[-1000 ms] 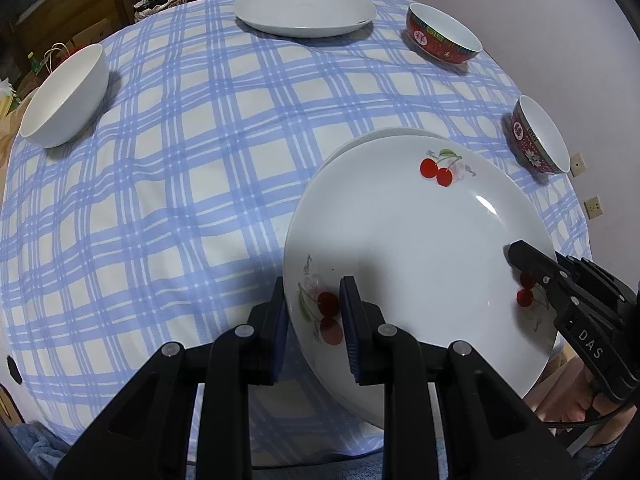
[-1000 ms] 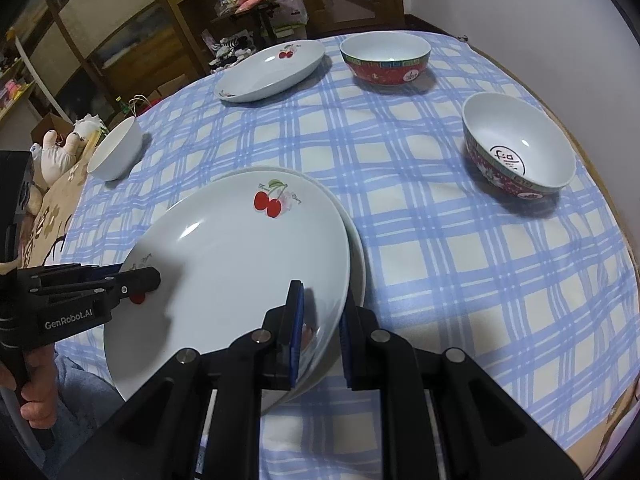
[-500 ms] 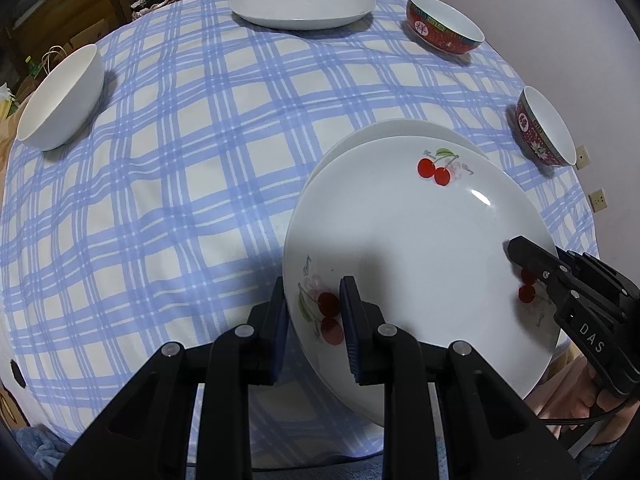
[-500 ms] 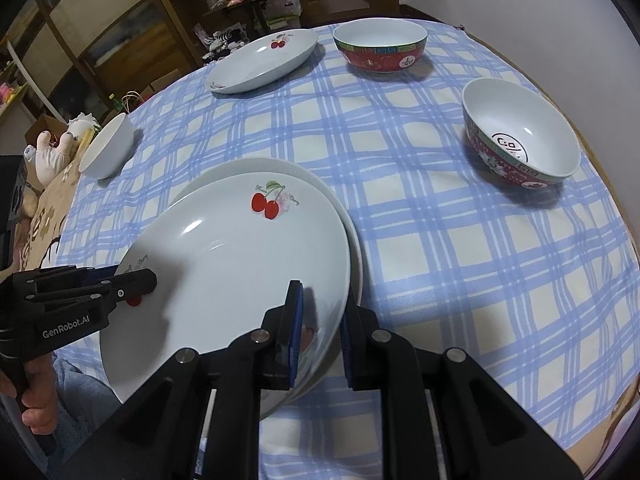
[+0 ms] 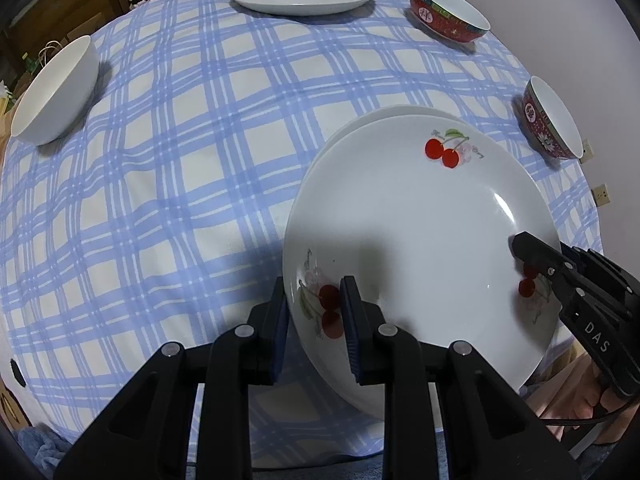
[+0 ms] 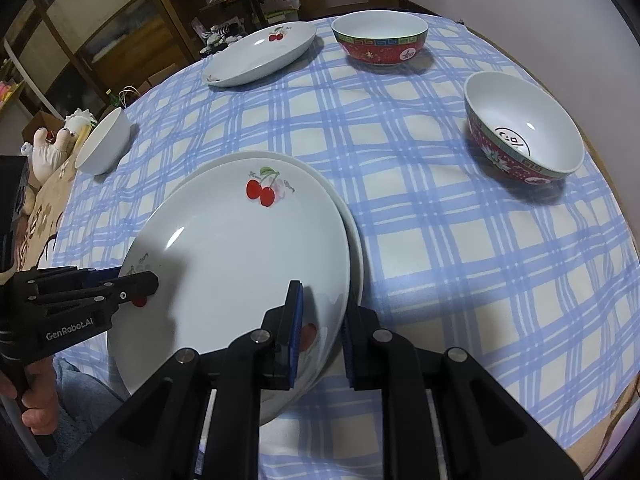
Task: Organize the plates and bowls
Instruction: 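Lower the held cherry plate onto the other cherry plate with both tools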
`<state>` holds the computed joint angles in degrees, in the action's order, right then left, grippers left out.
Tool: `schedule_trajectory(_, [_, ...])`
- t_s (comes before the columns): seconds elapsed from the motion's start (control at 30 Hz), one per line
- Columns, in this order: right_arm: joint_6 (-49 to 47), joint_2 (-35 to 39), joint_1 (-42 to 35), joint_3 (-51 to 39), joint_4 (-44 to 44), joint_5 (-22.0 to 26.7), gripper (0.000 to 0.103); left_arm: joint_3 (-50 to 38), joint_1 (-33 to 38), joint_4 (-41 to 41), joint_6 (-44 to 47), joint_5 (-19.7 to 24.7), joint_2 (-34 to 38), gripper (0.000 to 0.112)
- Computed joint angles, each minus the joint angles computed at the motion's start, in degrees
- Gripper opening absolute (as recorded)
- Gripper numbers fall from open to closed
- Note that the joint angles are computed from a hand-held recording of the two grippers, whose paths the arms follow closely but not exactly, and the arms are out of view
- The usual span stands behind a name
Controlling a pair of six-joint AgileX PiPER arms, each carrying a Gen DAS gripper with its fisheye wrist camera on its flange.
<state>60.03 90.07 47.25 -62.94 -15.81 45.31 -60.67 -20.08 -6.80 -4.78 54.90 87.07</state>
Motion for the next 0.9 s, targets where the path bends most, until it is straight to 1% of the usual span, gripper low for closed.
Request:
schedule_trajectory(0.4, [0.0,-0.3,-0.4,0.3,0.5,-0.7,0.019,-1.2,-0.6,0.9,-0.6,0.0,1.2,0.024])
schedule_trajectory(0.9, [0.1,-0.1,-0.3,-0.4,-0.4,0.4,0.020,-2.6,-1.3,2.7,-0.5,0.5,2.3,0.024])
